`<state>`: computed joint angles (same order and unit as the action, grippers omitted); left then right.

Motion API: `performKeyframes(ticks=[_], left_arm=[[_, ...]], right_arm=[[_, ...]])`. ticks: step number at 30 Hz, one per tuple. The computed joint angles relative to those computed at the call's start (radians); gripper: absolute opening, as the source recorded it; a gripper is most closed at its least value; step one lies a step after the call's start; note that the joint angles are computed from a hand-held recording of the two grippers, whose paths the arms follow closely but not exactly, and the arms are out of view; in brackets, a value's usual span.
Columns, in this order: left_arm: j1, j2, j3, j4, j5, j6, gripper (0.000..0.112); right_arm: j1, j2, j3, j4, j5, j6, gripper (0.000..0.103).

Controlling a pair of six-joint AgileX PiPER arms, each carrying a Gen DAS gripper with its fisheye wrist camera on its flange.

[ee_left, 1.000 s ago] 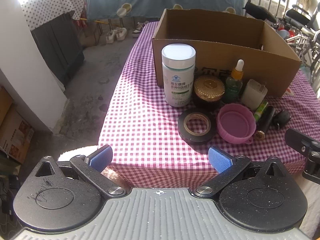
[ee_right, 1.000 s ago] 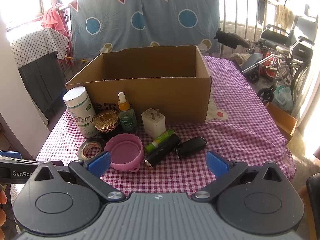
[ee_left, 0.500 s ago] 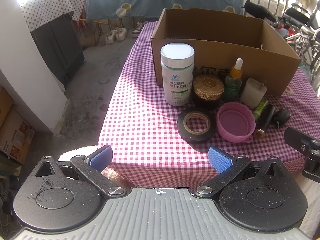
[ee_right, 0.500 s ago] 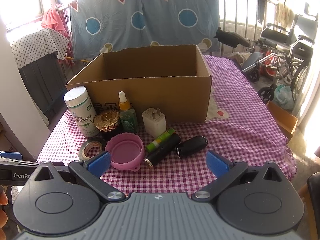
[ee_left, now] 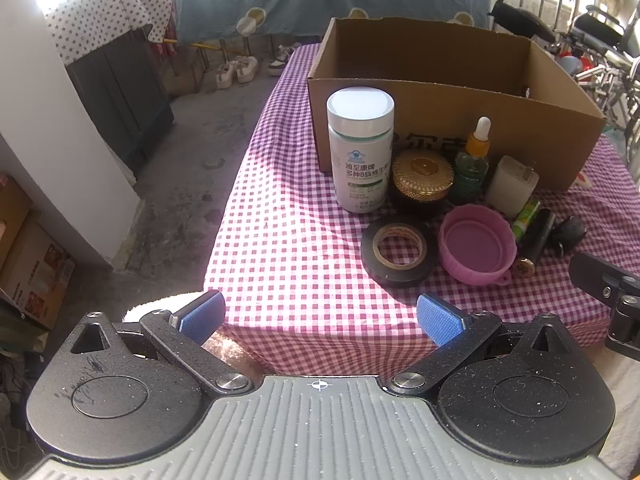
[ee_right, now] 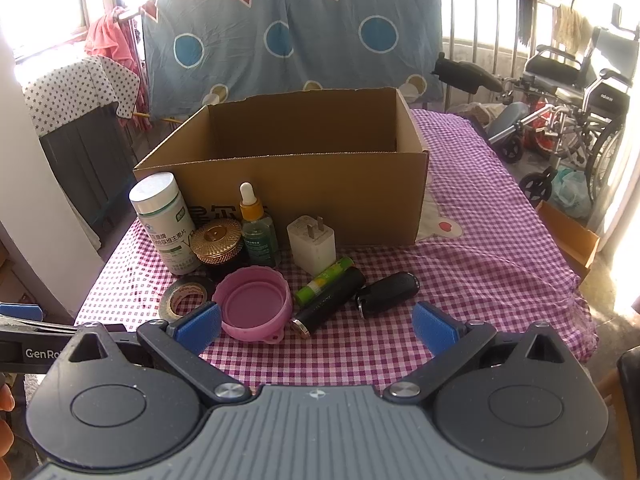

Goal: Organize rigid objects

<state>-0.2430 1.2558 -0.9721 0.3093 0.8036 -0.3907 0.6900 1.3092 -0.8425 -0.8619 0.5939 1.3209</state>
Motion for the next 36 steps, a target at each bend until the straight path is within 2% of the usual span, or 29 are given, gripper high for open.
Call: performKeyframes(ticks=[14, 19, 24, 27, 30, 34, 36], left_arm=[[-0.009, 0.045, -0.023, 0.009, 0.008, -0.004, 0.102], [-0.019, 0.074, -0.032, 0.0, -0.017, 0.021, 0.102], [-0.047, 0.093, -0.041, -0.014, -0.073, 0.067, 0.102], [-0.049, 0.099, -0.038, -0.074, -0.132, 0.15, 0.102], [-0.044, 0.109, -0.035, -0.194, -0.2, 0.287, 0.101], [-0.024, 0.118, -0.021, -0.452, -0.286, 0.55, 0.1], [-0.011, 0.132, -0.015, -0.624, -0.317, 0.728, 0.099]], right_arm=[[-0.041, 0.023, -0.011, 0.04, -0.037, -0.039, 0.103], [-0.07, 0.034, -0.007, 0.052, -0.056, -0.043, 0.103], [-0.125, 0.04, 0.013, 0.051, -0.086, -0.024, 0.103], [-0.169, 0.029, 0.035, 0.032, -0.108, 0.0, 0.103], [-0.221, 0.017, 0.064, -0.016, -0.142, 0.049, 0.103], [-0.302, 0.007, 0.1, -0.09, -0.214, 0.124, 0.102], [-0.345, 0.014, 0.104, -0.08, -0.257, 0.104, 0.096]])
